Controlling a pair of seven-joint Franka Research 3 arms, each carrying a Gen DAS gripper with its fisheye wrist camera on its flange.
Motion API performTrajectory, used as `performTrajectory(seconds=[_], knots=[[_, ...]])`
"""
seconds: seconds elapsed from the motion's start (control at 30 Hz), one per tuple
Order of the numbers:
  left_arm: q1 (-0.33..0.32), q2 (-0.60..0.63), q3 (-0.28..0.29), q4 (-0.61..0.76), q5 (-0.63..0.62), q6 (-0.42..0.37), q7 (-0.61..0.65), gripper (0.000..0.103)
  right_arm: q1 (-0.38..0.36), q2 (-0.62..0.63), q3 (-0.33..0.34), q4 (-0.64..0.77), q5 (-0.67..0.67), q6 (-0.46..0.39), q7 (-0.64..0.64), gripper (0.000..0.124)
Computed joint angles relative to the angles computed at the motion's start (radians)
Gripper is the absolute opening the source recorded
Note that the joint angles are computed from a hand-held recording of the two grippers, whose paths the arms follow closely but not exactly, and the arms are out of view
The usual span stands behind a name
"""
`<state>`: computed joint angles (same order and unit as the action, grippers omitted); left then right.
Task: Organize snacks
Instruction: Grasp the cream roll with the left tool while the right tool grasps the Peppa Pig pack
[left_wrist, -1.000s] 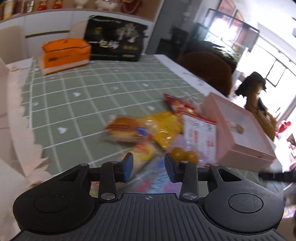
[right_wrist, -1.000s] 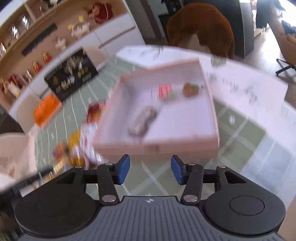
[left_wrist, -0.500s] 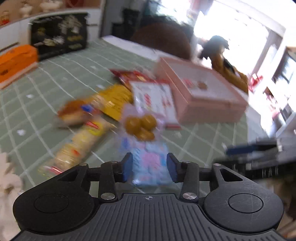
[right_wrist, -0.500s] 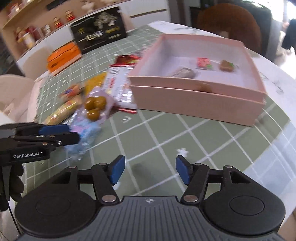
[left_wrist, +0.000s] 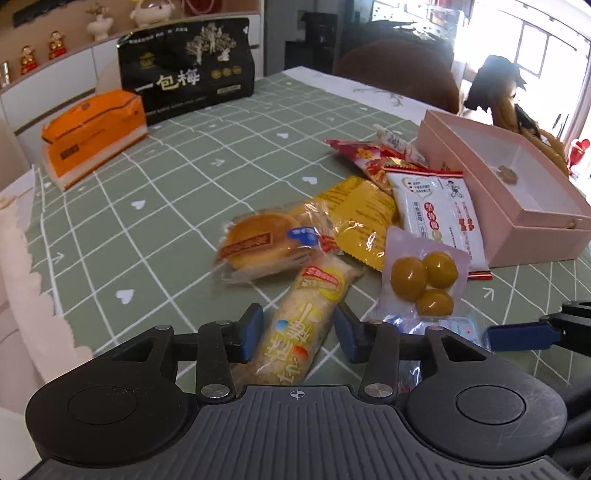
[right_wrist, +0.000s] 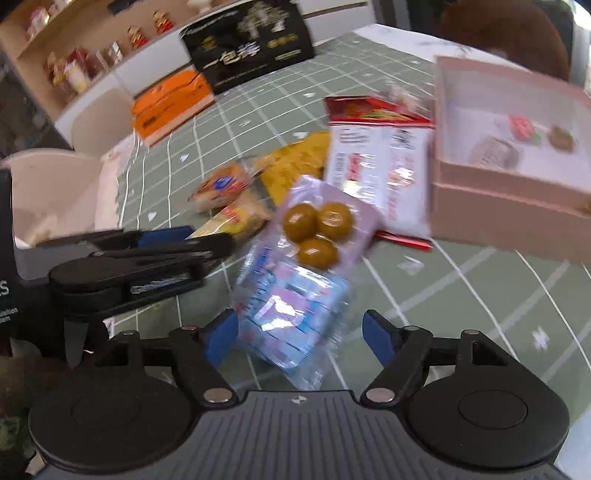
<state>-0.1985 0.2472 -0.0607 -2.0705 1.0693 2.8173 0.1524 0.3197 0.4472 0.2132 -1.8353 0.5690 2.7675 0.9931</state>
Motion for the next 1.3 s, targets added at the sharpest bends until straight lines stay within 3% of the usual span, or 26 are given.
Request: performTrajectory(seconds=[0.13, 0.27, 0.33, 0.47, 0.6, 0.67, 0.73, 0.9, 1.07, 1.3], knots=[[0.003, 0.006, -0.014, 0.011, -0.052, -0.012, 0.038, 0.037, 0.050, 0.008, -0.026, -0.024, -0.093, 0.089, -0.011, 0.083], [-0.004, -0.001, -0.016, -0.004, -0.081, 0.016, 0.043, 0.034, -0.025, -0.010, 0.028, -0.049, -0.035, 0.084, -0.088, 0.078], [-0.013, -0.006, -0.021, -0.013, -0.094, 0.027, 0.041, 0.034, -0.066, -0.033, 0.046, -0.069, 0.005, 0.059, -0.150, 0.065], [-0.043, -0.027, -0.027, -0.049, -0.088, 0.077, -0.015, 0.033, -0.102, -0.090, 0.029, -0.141, 0.060, 0.063, -0.238, 0.064], [-0.087, -0.028, -0.038, -0.042, -0.066, 0.040, -0.109, 0.034, -0.138, -0.137, 0.009, -0.191, 0.132, 0.036, -0.332, 0.064], [-0.098, -0.019, -0.046, -0.027, -0.070, 0.030, -0.137, 0.034, -0.143, -0.150, -0.012, -0.202, 0.149, 0.016, -0.356, 0.067], [-0.106, -0.006, -0.062, -0.008, -0.096, 0.013, -0.115, 0.034, -0.140, -0.158, -0.034, -0.215, 0.159, 0.023, -0.356, 0.077], [-0.145, 0.008, -0.067, 0.021, -0.092, -0.047, -0.093, 0.034, -0.172, -0.177, -0.006, -0.262, 0.333, 0.091, -0.500, 0.082], [-0.145, 0.010, -0.068, 0.024, -0.087, -0.054, -0.093, 0.034, -0.137, -0.189, -0.021, -0.274, 0.336, 0.086, -0.508, 0.082], [-0.143, 0.002, -0.062, 0.016, -0.091, -0.060, -0.130, 0.034, -0.098, -0.149, -0.005, -0.256, 0.339, 0.197, -0.459, 0.088]])
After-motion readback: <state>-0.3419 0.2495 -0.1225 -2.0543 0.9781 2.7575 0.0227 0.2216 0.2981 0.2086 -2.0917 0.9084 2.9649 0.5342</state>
